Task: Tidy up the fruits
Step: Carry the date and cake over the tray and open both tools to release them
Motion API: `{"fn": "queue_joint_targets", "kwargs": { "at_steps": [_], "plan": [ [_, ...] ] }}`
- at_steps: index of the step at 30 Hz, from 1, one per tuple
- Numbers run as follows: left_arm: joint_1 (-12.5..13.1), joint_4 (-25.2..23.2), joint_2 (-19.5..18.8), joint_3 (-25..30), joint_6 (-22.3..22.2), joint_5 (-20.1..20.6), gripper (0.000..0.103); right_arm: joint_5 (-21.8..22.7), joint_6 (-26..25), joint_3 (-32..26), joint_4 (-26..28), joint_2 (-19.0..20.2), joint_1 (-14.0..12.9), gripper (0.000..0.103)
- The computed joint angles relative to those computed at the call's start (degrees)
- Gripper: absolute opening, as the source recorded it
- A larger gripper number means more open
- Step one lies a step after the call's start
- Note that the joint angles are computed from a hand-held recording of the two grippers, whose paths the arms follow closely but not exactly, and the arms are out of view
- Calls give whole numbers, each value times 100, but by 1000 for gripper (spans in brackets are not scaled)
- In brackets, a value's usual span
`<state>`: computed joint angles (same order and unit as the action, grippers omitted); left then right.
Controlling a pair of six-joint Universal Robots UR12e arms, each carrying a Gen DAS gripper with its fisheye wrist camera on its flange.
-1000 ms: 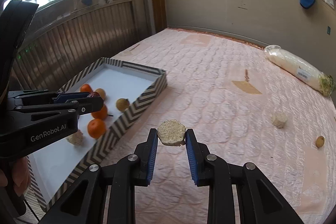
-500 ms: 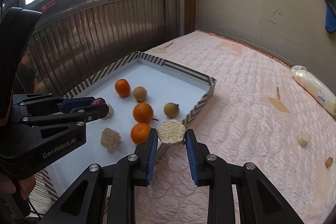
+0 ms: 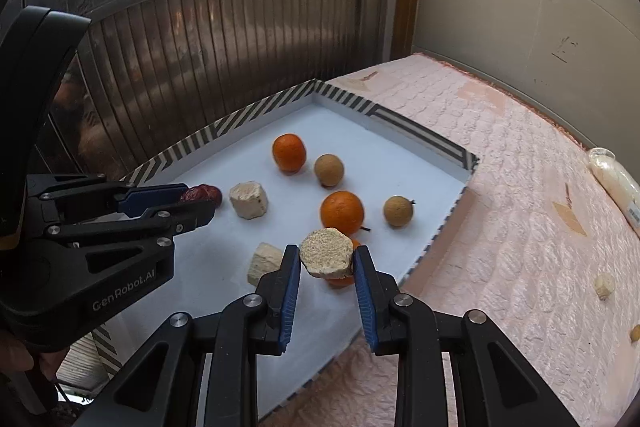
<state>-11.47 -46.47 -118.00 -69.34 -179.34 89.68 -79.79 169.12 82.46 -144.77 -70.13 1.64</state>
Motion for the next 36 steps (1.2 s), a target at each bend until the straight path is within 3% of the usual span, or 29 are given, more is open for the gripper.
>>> {"fn": "queue_joint_targets", "kwargs": {
  "at_steps": [23, 32, 35, 36],
  "plan": [
    [9, -106, -87, 43, -68, 111, 20, -287, -194, -341, 200, 261, 148, 26],
    [-3, -235, -144, 120, -188, 186, 21, -192, -291, -458, 240, 360, 148, 28],
    [3, -317, -164, 159, -216, 203, 31, -103, -242, -419, 186, 337, 127, 32],
    [9, -311, -159, 152, -237, 182, 41, -91, -219, -400, 151, 325, 124, 33]
  ]
}}
